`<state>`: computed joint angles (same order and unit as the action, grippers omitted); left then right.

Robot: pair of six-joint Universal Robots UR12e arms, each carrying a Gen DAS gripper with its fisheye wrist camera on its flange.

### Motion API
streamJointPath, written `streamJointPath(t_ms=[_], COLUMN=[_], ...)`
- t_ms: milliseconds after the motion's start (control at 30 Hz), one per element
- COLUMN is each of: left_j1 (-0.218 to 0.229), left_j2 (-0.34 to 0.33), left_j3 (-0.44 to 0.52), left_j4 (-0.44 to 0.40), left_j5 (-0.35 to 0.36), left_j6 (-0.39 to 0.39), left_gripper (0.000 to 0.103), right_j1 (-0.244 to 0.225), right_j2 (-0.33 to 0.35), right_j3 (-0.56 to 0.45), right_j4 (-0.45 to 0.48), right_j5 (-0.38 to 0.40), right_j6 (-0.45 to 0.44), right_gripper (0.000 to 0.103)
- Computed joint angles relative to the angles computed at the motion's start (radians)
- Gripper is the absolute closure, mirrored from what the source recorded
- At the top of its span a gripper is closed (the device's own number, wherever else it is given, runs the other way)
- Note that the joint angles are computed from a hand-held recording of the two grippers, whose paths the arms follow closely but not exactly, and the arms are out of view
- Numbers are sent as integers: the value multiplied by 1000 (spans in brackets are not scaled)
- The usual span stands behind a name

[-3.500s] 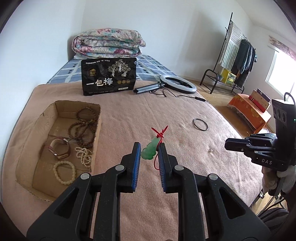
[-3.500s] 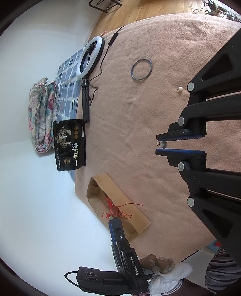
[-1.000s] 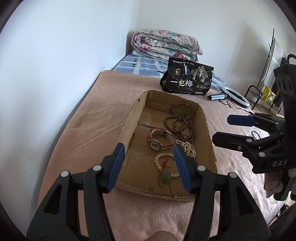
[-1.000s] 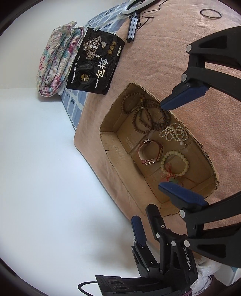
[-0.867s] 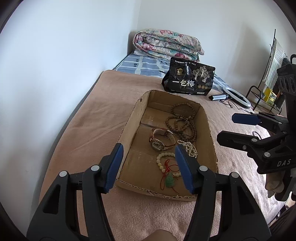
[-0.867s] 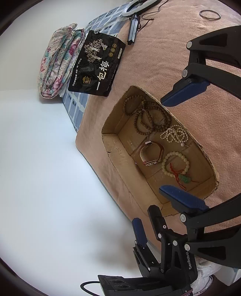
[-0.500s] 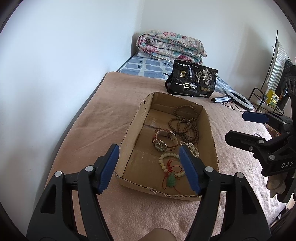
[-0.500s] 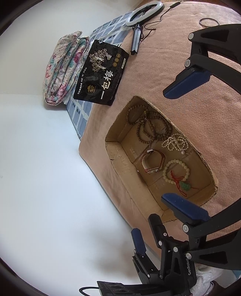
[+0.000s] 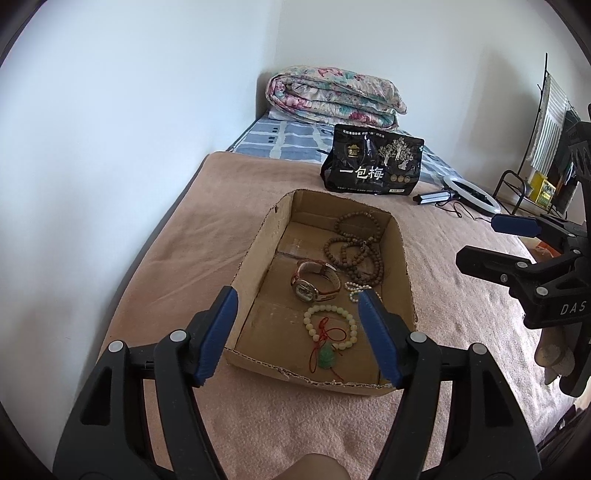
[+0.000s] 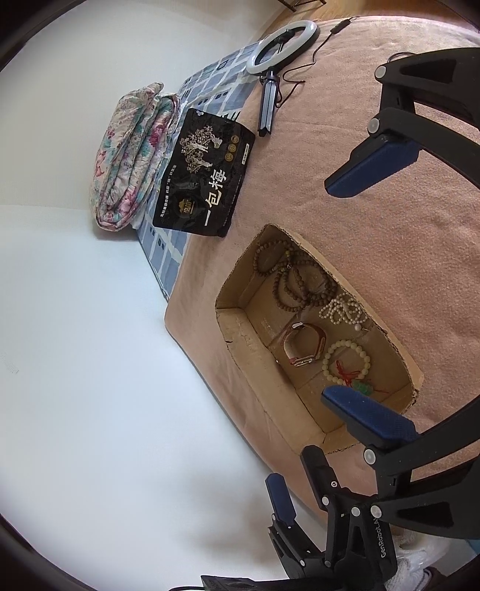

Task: Organize jewelry
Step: 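Withdraw both tools from the box toward the remaining pearl earring and bangle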

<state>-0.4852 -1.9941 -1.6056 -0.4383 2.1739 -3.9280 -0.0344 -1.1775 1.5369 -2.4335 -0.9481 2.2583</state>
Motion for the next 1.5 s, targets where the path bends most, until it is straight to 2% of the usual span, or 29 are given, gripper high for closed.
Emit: streamJointPath(t_ms=[233,567,1167,1500], left_j1=[-15,-36,-68,-81], left_j2=[-19,-79,-216,-320], left_j3=[40,137,346,510], left_j4=[-1,5,3,-46], left_j5=[4,-39,-182,-319], left_j6=[28,91,193,265], left_gripper=[33,33,33,33], right_j1=[-33,-102,-214,-254], right_j2=[3,23,84,134], right_j3=[-13,-48,-141,-203], right_j4=[7,9,-68,-84], right_j5=[15,25,-22,-61], right_j6=[33,81,194,217], right_gripper=[0,0,0,0])
